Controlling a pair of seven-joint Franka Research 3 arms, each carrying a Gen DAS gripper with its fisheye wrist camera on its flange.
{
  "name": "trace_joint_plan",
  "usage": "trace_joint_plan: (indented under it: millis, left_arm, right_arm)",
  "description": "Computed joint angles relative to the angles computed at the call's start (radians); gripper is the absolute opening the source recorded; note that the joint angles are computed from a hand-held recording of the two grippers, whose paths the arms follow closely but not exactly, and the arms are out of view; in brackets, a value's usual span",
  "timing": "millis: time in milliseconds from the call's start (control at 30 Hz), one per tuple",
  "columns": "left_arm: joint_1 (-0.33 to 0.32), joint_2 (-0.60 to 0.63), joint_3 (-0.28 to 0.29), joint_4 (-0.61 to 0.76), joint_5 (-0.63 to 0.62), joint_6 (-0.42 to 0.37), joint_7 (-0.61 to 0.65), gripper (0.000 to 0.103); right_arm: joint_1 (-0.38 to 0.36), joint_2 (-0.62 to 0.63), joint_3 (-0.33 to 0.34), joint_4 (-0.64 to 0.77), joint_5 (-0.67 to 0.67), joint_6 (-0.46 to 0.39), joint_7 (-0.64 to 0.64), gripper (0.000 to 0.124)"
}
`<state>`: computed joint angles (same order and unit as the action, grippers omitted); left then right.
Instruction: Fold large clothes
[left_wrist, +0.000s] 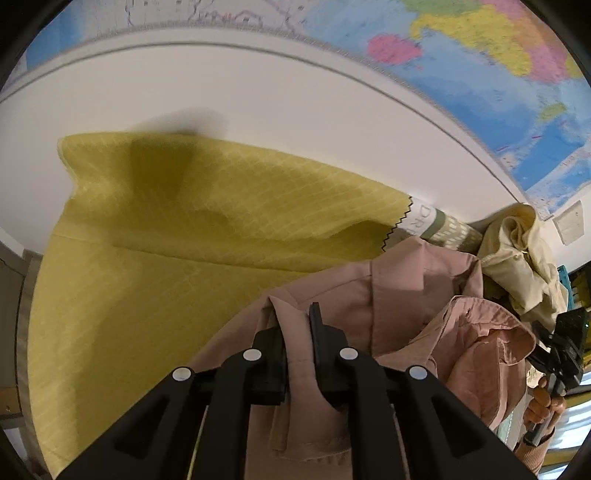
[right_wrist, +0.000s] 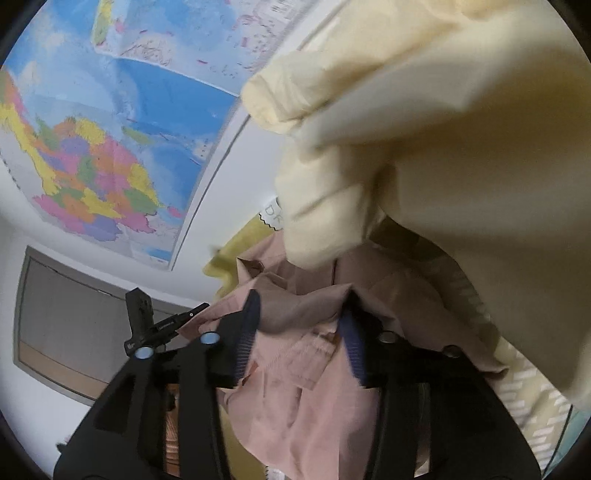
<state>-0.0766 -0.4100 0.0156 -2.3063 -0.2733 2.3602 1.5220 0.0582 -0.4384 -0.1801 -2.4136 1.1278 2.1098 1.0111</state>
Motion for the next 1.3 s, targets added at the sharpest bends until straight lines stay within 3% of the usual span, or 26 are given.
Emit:
trace_joint_plan:
  millis: [67,133,300,367,467,500,533,700,767,833,867,967,1067,1100,1233,1300]
  left_arm:
    - [-0.002,0.010,0.008,0.004,-0.014,-0.004,0.005,0.010]
    - [-0.002,0.014,0.012,0.006,-0.028,-0.008,0.013,0.011]
    - [0.004,0.029,0.014,0.021,-0.052,-0.025,0.030,0.014]
    - [0.004,0.033,0.015,0.027,-0.066,-0.025,0.036,0.020]
    - [0.012,0.027,0.004,0.027,-0.056,-0.002,0.036,0.037]
    - [0.021,0.020,-0.009,0.021,-0.030,0.016,0.018,0.050]
    - [0.027,0.013,-0.020,0.014,-0.006,0.035,-0.001,0.057]
    - [-0.009,-0.054,0.003,-0.020,-0.007,0.069,0.038,0.069]
    - [-0.004,-0.091,-0.009,-0.043,0.032,0.092,0.030,0.073]
    - [-0.015,-0.125,-0.006,-0.066,0.053,0.108,0.037,0.077]
    - [-0.026,-0.143,0.001,-0.080,0.058,0.116,0.049,0.079]
    - [-0.058,-0.201,0.026,-0.134,0.071,0.136,0.106,0.085]
    - [-0.071,-0.238,0.030,-0.182,0.103,0.130,0.143,0.087]
    - [-0.080,-0.244,0.035,-0.198,0.109,0.121,0.159,0.087]
    - [-0.077,-0.237,0.035,-0.233,0.126,0.094,0.179,0.088]
    - [-0.049,-0.221,0.006,-0.246,0.169,0.087,0.160,0.089]
  right_arm:
    - [0.000,-0.016,0.004,-0.002,-0.003,0.010,-0.011,0.051]
    - [0.002,-0.034,0.006,-0.007,-0.001,0.023,-0.013,0.062]
    - [0.024,-0.141,0.007,-0.046,-0.016,0.025,-0.063,0.063]
    - [0.037,-0.199,0.026,-0.066,-0.054,0.045,-0.107,0.067]
    - [0.074,-0.252,0.126,-0.087,-0.175,0.133,-0.149,0.072]
    - [0.092,-0.251,0.146,-0.090,-0.200,0.154,-0.155,0.074]
    - [0.111,-0.245,0.164,-0.093,-0.223,0.173,-0.160,0.074]
    - [0.234,-0.156,0.234,-0.081,-0.293,0.276,-0.202,0.080]
    - [0.250,-0.111,0.279,-0.076,-0.350,0.359,-0.173,0.071]
    - [0.263,-0.050,0.289,-0.051,-0.401,0.387,-0.145,0.019]
    - [0.267,-0.026,0.283,-0.034,-0.416,0.393,-0.124,0.009]
    - [0.311,0.004,0.179,0.005,-0.309,0.409,-0.123,0.006]
    - [0.305,0.054,0.141,0.066,-0.244,0.396,-0.101,0.006]
    - [0.298,0.075,0.151,0.081,-0.256,0.397,-0.091,0.009]
    - [0.262,0.153,0.209,0.109,-0.393,0.412,0.021,0.052]
    - [0.267,0.137,0.200,0.090,-0.388,0.405,0.001,0.053]
